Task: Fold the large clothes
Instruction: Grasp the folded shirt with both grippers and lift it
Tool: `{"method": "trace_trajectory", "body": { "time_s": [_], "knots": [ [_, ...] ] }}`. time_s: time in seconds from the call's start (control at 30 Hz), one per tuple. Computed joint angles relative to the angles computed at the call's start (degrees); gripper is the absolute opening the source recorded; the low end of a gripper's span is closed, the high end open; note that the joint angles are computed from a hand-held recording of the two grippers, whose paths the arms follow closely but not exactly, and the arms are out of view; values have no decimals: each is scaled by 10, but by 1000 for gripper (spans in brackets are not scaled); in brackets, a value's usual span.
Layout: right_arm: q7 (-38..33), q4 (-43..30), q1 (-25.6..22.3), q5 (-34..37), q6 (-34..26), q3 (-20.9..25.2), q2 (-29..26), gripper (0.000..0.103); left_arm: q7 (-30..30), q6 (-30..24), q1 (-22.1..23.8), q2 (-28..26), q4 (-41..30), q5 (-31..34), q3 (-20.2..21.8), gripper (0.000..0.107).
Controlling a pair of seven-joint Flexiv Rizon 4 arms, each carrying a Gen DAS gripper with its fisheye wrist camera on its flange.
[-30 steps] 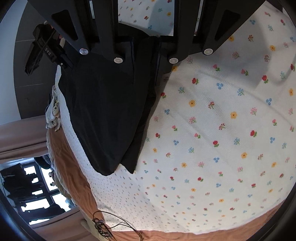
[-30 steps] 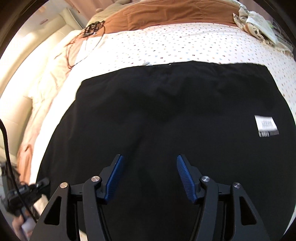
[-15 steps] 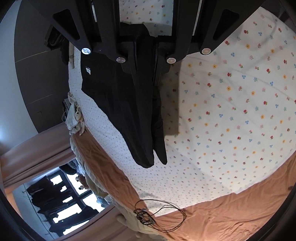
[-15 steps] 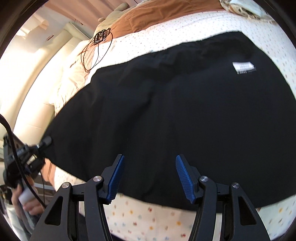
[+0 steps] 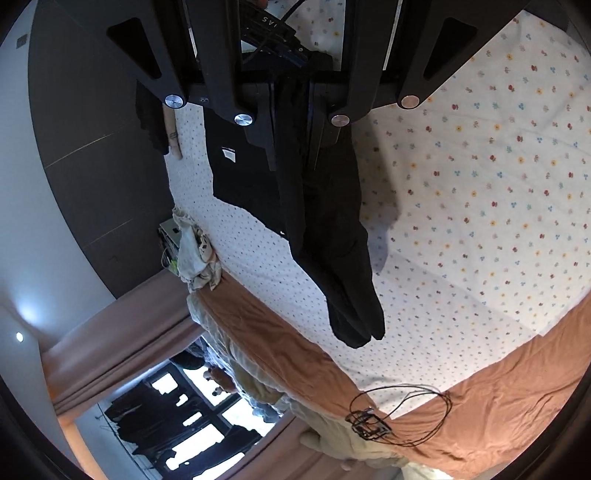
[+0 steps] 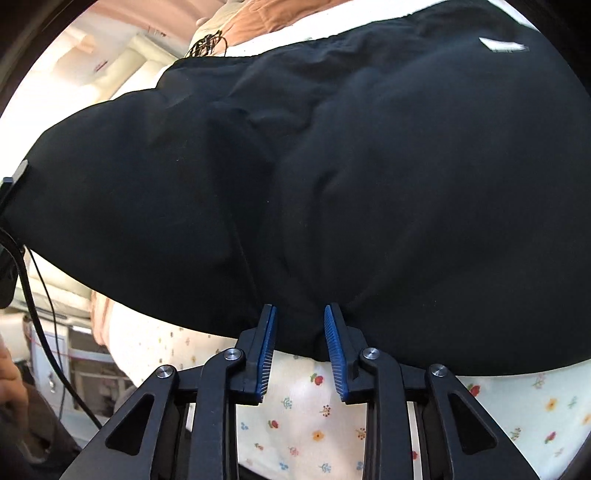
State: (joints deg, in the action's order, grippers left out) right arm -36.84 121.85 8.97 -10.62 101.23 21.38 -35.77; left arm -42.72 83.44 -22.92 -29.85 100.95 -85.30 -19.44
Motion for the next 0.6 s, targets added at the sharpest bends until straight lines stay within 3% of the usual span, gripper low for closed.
{"method": "trace_trajectory", "body": {
  "time_s": [0.1, 0.13, 0.6],
  "knots": [
    [-12, -2, -83, -18, 2, 75, -17, 27, 0, -9, -3, 0, -11, 10, -5, 10],
    [-9, 3, -90, -23, 7, 78, -13, 27, -7, -10, -5, -1, -15, 25, -4, 10],
    [39, 155, 21, 74, 106, -112, 143, 27, -181, -83, -20, -83, -129, 307, -16, 10]
  ]
}}
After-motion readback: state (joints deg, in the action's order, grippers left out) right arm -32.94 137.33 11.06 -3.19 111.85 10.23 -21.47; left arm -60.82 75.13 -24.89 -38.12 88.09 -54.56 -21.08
